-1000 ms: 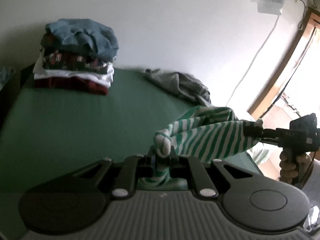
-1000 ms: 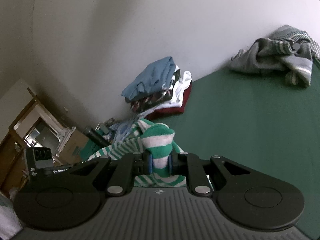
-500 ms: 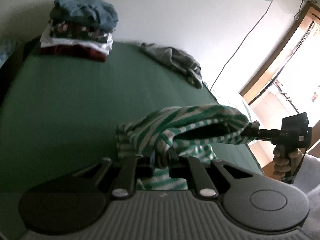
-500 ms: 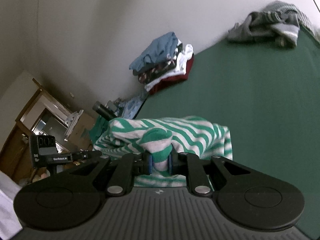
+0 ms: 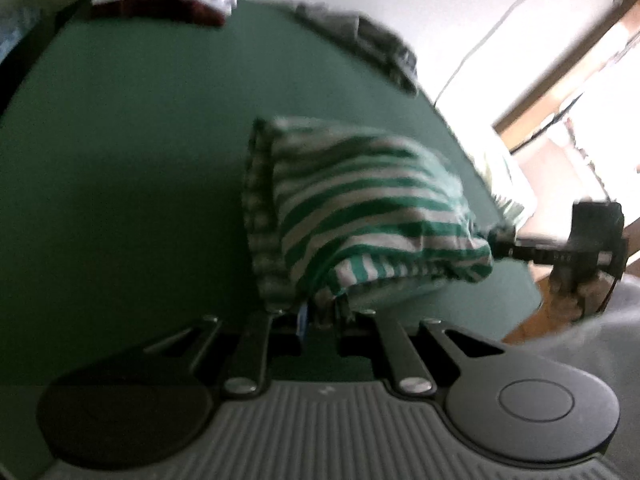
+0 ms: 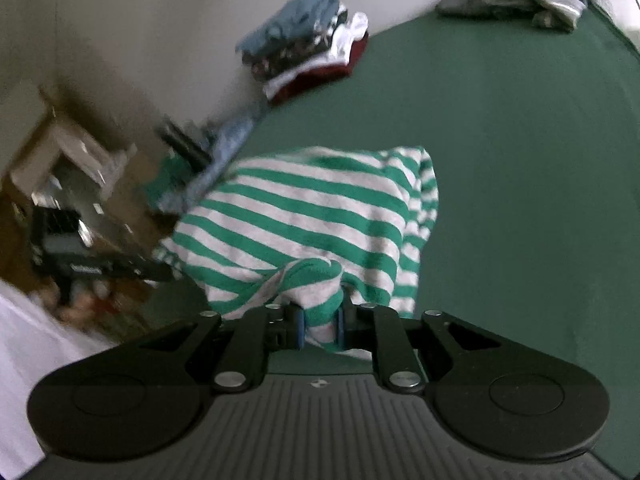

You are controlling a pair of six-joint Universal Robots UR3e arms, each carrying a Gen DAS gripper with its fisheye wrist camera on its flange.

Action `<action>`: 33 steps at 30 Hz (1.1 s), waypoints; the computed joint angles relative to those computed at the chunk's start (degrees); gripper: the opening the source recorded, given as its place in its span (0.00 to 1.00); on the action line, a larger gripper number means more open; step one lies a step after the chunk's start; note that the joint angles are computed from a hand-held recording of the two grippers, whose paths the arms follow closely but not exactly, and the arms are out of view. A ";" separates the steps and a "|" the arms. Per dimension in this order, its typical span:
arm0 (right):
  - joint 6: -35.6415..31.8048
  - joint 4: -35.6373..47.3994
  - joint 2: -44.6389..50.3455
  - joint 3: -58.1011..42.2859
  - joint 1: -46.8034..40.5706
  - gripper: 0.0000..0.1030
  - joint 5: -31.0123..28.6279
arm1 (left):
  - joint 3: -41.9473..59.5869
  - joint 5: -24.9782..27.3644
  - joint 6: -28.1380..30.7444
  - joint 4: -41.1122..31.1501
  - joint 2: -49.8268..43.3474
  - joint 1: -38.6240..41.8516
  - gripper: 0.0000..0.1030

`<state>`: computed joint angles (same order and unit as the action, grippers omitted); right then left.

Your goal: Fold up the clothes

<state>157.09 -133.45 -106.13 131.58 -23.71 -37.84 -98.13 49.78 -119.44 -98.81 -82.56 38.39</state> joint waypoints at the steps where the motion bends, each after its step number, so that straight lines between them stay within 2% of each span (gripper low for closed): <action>1: -0.60 -1.34 0.34 0.21 1.08 0.15 -1.66 | -1.14 0.99 0.18 0.72 0.52 -0.14 0.06; 3: -0.98 -5.15 1.29 1.02 3.22 0.15 -4.49 | -3.52 2.76 -0.36 3.38 1.46 -0.65 0.06; 6: 0.19 -8.49 2.24 1.67 4.23 0.18 -5.35 | -4.97 4.34 -1.73 6.22 1.67 -1.32 0.07; 9: -2.28 -2.55 0.52 -1.44 4.35 0.22 -7.39 | -5.12 5.30 -0.01 5.83 2.62 -0.80 0.07; 11: -5.44 3.63 -1.28 -4.66 4.33 0.30 -9.48 | -4.14 5.84 2.29 4.02 3.43 0.40 0.07; 14: -10.37 11.44 -5.29 -8.27 3.56 0.32 -12.74 | -0.93 5.39 4.26 1.68 4.00 2.48 0.07; 17: -8.29 8.23 -8.44 -7.36 1.58 0.32 -9.72 | 3.14 -0.03 3.83 0.80 3.92 3.23 0.07; 18: -5.02 1.81 -6.90 -5.99 2.60 0.33 -9.08 | 4.32 -2.62 3.30 1.01 3.54 2.90 0.08; 20: 3.22 -13.34 -2.19 -3.81 5.51 0.32 -9.23 | 5.04 -7.02 0.40 4.82 1.80 0.17 0.22; 23: 15.08 -35.53 6.96 -2.96 10.13 0.32 -11.42 | 1.17 -8.75 -8.50 20.95 -1.35 -6.88 0.25; 26: 21.78 -52.41 20.01 -6.82 19.43 0.32 -23.63 | -1.30 -6.45 -16.19 35.29 -6.30 -13.93 0.25; 28: 22.21 -55.78 24.94 -9.17 22.89 0.32 -27.69 | -1.20 -3.96 -16.73 37.76 -9.06 -16.79 0.25; 30: 22.36 -58.34 29.63 -11.81 26.05 0.32 -31.49 | -2.52 -1.44 -13.73 37.39 -9.15 -17.70 0.25; 33: 19.53 -56.78 29.66 -10.87 27.24 0.41 -30.84 | -4.51 1.01 -9.47 34.42 -8.18 -16.84 0.25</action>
